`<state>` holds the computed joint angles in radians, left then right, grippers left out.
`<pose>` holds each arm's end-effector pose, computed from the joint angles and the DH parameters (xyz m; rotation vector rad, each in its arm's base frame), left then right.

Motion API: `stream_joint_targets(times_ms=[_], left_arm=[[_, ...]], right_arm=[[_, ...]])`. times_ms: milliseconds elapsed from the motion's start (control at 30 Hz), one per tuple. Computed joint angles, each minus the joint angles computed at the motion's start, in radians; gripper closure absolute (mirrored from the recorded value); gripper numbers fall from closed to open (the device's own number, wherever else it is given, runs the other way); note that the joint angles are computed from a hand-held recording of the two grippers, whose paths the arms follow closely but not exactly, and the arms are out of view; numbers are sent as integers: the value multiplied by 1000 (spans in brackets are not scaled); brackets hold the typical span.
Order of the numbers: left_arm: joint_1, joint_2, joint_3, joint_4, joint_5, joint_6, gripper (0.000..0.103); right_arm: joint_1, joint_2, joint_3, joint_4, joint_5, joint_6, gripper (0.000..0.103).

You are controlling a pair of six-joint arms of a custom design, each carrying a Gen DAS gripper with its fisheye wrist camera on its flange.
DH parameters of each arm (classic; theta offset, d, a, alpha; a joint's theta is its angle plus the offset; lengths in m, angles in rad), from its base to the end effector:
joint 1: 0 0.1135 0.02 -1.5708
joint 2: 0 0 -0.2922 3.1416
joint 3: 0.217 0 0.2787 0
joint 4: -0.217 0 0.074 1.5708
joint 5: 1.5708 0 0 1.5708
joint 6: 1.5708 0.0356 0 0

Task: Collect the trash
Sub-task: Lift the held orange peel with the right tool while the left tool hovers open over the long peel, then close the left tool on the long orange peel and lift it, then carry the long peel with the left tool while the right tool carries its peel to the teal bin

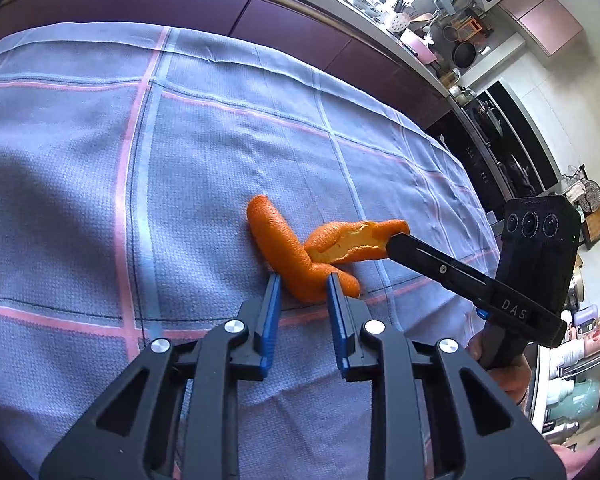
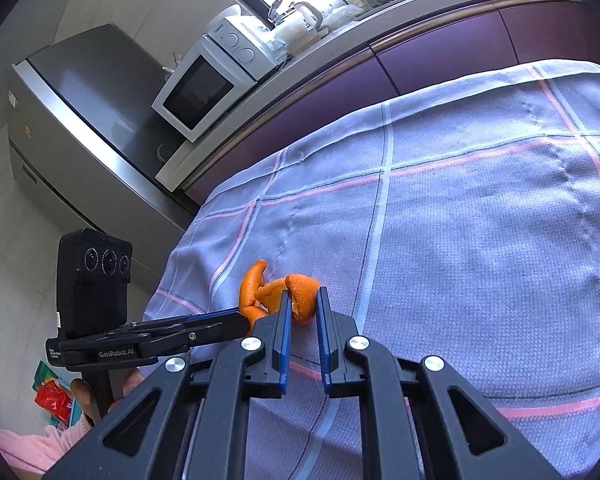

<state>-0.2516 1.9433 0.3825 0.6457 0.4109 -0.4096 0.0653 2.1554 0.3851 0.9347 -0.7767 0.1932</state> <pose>0.2425 -0.0770 0.0296 -0.0210 2.5489 -0.7819 0.2506 0.0414 0.0048 -0.2156 2.3293 1.0522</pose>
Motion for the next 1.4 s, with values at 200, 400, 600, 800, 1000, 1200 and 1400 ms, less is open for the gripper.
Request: stream_joint_targets(times_ms=[200, 400, 600, 800, 1000, 1200, 1400], left_arm=[[-11, -24, -37, 38, -16, -1, 88], [12, -77, -93, 53, -11, 27, 102], [60, -96, -123, 48, 26, 56, 99], [44, -85, -106, 41, 34, 44, 58], [-17, -80, -66, 0, -18, 31, 65], [-37, -38, -46, -19, -41, 23, 84], [-29, -76, -93, 5, -68, 39, 89]], right_arm=[[-3, -2, -14, 25, -11, 6, 92], [-3, -23, -30, 50, -19, 22, 92], [18, -31, -43, 62, -16, 30, 92], [24, -48, -72, 67, -29, 13, 92], [-8, -17, -81, 91, -49, 6, 92], [-22, 4, -82, 124, -52, 27, 92], [-25, 4, -86, 159, -56, 54, 92]])
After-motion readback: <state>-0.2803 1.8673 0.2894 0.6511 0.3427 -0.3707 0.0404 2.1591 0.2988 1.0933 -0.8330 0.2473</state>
